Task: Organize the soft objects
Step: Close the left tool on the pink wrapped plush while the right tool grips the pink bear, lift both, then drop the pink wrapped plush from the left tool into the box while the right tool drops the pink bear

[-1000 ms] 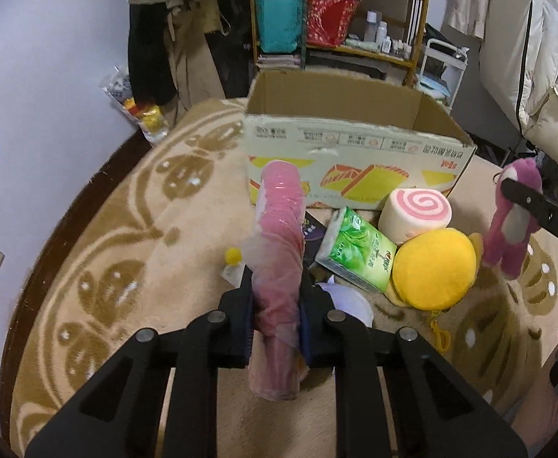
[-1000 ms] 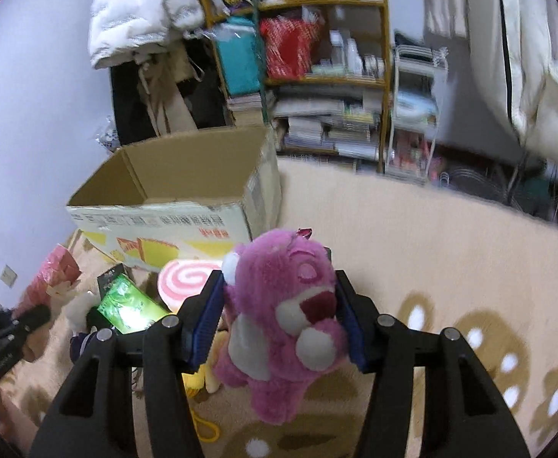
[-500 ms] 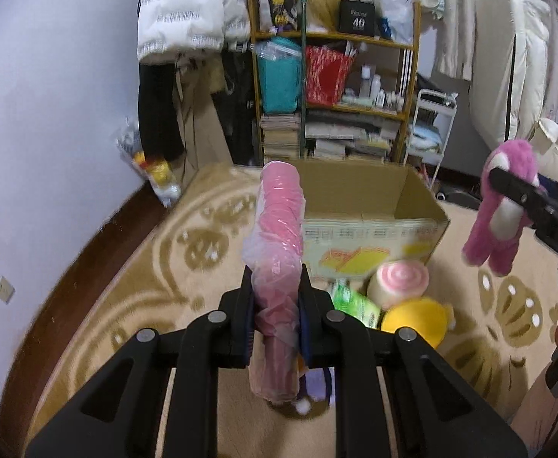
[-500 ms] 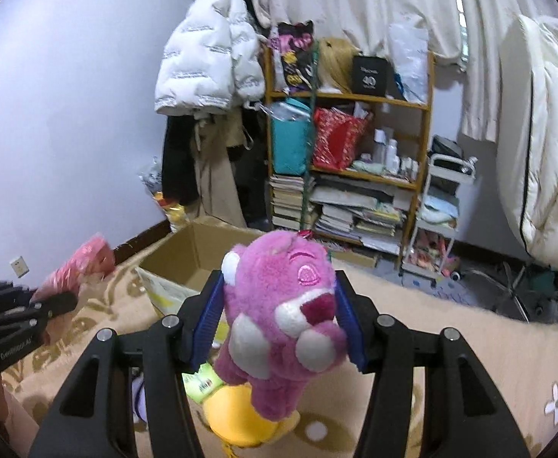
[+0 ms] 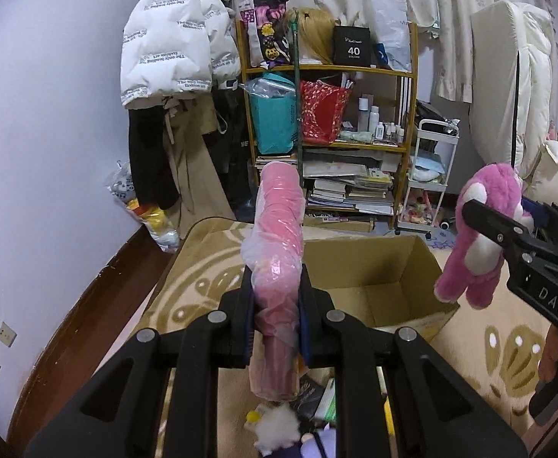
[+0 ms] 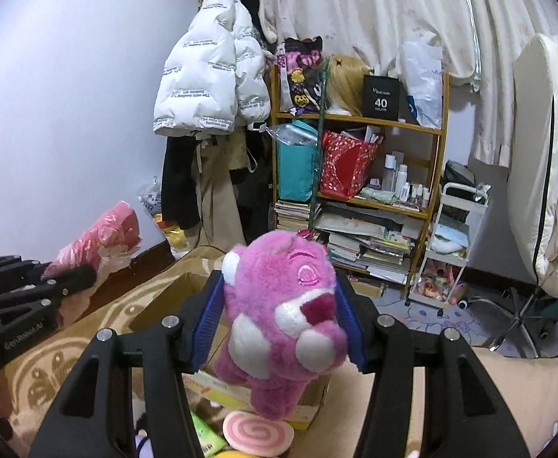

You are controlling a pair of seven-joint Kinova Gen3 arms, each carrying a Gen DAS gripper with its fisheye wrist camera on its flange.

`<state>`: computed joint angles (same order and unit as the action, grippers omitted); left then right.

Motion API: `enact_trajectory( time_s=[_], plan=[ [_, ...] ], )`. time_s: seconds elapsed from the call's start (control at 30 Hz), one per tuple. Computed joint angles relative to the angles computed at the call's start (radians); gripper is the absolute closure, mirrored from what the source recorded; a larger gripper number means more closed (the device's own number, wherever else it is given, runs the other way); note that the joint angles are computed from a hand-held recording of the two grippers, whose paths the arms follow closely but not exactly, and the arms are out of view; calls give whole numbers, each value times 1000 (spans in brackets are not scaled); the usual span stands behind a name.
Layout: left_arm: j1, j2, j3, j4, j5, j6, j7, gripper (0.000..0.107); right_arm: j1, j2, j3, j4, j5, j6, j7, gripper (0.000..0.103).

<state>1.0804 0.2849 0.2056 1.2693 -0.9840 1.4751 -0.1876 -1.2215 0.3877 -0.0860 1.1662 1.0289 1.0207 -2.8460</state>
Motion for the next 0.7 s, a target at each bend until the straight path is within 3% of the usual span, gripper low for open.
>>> enact_trajectory(
  time_s=[0.23, 0.37, 0.47, 0.6, 0.7],
  plan=[
    [-80, 65, -20, -72, 130, -60, -123, 90, 51, 25, 1, -2, -90, -32, 16, 44],
    [-104, 83, -47, -78, 209, -111, -164, 90, 99, 39, -8, -20, -211, -46, 57, 43],
    [-106, 90, -61, -76, 237, -126, -178, 90, 126, 50, -9, -33, -293, -55, 103, 43],
    [-113, 104, -72, -93, 276, -112, -207, 87, 121, 65, 13, -54, -325, -48, 138, 41],
    [-92, 107, -92, -88, 256, -98, -170, 86, 143, 81, 14, -82, -376, -47, 169, 40]
  ],
)
